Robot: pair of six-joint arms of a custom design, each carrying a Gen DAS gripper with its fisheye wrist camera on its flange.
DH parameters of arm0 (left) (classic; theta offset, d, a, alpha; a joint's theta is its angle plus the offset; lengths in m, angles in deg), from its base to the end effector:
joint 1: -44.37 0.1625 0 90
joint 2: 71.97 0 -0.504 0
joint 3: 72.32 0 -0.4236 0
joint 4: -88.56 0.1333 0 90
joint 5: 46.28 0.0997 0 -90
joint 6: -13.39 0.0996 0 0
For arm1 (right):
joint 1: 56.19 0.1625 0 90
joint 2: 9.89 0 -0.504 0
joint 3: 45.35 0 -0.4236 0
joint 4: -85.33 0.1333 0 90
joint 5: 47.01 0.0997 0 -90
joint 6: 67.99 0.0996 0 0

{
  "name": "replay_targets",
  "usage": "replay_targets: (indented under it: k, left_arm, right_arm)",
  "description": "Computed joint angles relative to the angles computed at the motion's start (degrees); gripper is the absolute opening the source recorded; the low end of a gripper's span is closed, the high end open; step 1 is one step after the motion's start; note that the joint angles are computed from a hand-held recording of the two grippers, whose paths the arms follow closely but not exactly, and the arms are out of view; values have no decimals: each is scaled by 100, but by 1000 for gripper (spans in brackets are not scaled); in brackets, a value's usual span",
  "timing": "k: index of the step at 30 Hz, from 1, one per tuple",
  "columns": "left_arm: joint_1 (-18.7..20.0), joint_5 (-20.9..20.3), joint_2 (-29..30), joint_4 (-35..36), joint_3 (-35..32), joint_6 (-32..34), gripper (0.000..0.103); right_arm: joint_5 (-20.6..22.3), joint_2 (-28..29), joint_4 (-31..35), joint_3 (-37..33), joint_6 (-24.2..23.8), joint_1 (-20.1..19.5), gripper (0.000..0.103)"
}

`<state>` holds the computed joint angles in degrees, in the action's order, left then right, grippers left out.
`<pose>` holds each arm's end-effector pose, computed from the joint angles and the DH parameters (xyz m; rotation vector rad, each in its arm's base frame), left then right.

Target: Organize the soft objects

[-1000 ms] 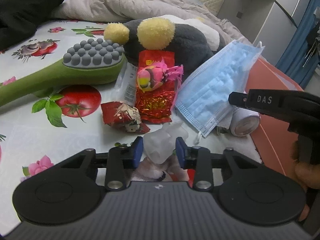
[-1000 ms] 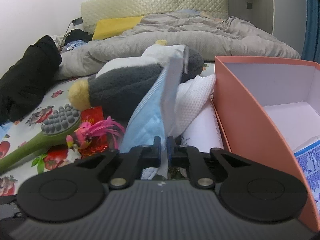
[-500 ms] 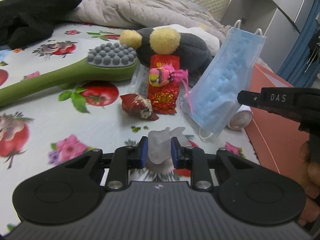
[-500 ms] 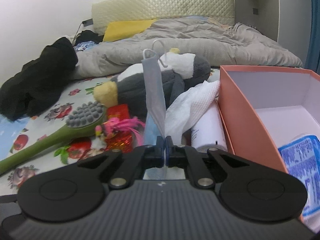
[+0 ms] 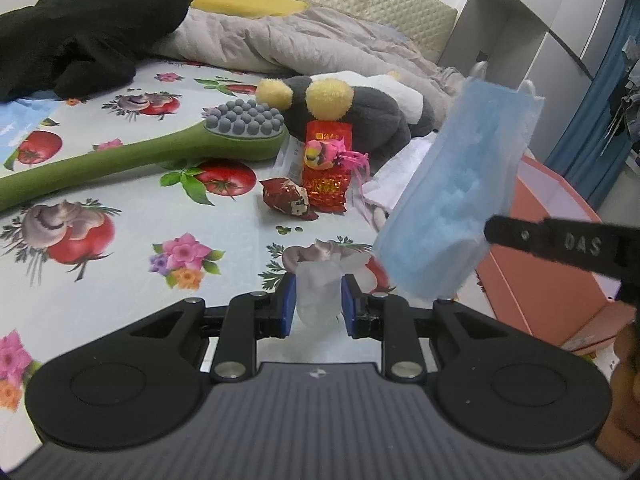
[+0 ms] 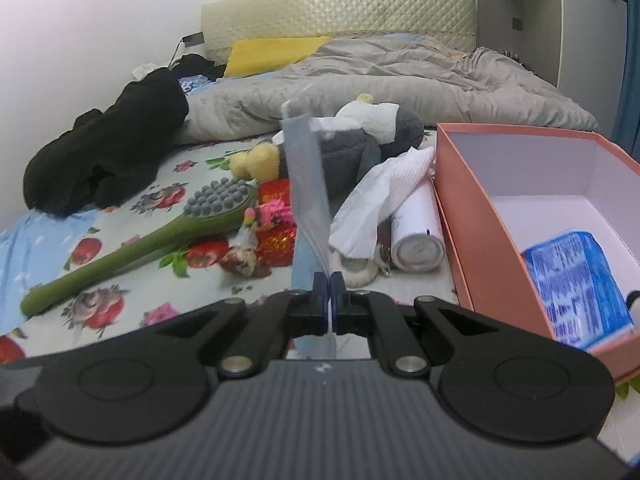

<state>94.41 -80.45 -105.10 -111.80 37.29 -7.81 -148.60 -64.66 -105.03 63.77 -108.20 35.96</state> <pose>-0.2425 -0.6253 0.0352 0.0086 2.3258 -1.2210 0.1386 -0.6723 0.2339 0.8156 -2.4079 0.9354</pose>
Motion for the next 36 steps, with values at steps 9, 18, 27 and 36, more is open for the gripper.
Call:
replay_targets:
  k: [9,18,27,36]
  left_arm:
    - [-246,203,-222,210,510,-731,28]
    - [-289,140,-340,183,817,-1041,28]
    - [-241,95,-337,68,886,-1061,28]
    - [-215,130,-265,121,894,-1014,28]
  right_arm:
    - [18,-539,444,456,167,58,5]
    - [-7,-646,1158,537,890,-88,7]
    - [-529,-379,810,524,916,-220,8]
    - [-241,-415,445,827,262,-218,45]
